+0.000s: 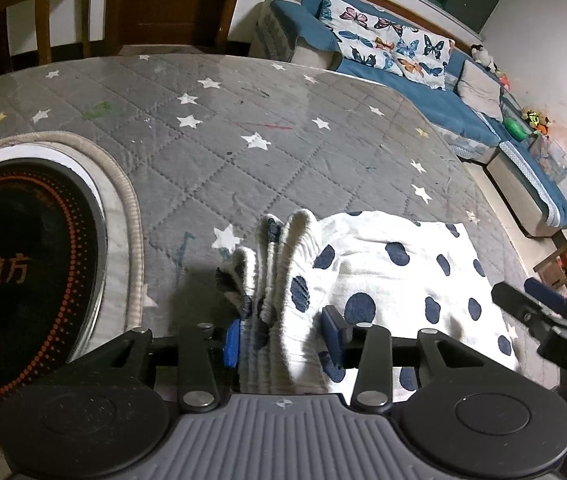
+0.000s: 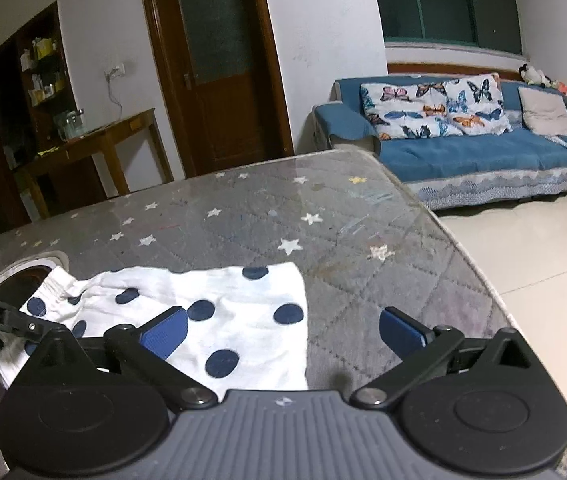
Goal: Fold clothes
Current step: 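Open the left gripper to release the bundle edge and pull back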
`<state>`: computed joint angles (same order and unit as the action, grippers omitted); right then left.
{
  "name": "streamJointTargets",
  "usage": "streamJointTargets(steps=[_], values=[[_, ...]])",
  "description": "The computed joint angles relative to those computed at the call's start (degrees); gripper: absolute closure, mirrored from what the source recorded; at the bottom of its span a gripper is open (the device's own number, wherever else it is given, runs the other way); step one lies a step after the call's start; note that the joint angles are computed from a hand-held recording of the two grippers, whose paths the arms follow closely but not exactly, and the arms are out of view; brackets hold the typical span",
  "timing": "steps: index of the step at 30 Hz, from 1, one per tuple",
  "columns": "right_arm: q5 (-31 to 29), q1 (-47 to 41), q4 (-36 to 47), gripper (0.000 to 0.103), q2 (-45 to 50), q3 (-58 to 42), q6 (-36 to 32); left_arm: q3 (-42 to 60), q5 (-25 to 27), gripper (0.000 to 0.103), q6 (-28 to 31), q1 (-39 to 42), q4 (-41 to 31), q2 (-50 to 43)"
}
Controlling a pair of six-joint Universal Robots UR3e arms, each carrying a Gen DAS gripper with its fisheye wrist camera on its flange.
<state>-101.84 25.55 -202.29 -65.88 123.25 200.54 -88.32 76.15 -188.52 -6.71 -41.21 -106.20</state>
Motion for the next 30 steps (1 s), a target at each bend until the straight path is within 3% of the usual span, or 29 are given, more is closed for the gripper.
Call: streamJointTargets(steps=[9,19,30], values=[[-2.4,2.2,0.9,0.0,0.1,-1.1,0.4,-0.5,-1.1,0.05,0.3,0.1,0.2,0.0],[-2.4,3.4,-0.8,0.0,1.3,-1.7,1.1,-2.6,-0.7,0.023,-0.3,1.2,2.2,2.3],[0.7,4.1,1.2,0.0,2.5,-5.0,-0.9,0.4,3.0,0.019,-1.2,1.4,2.4,0.0]])
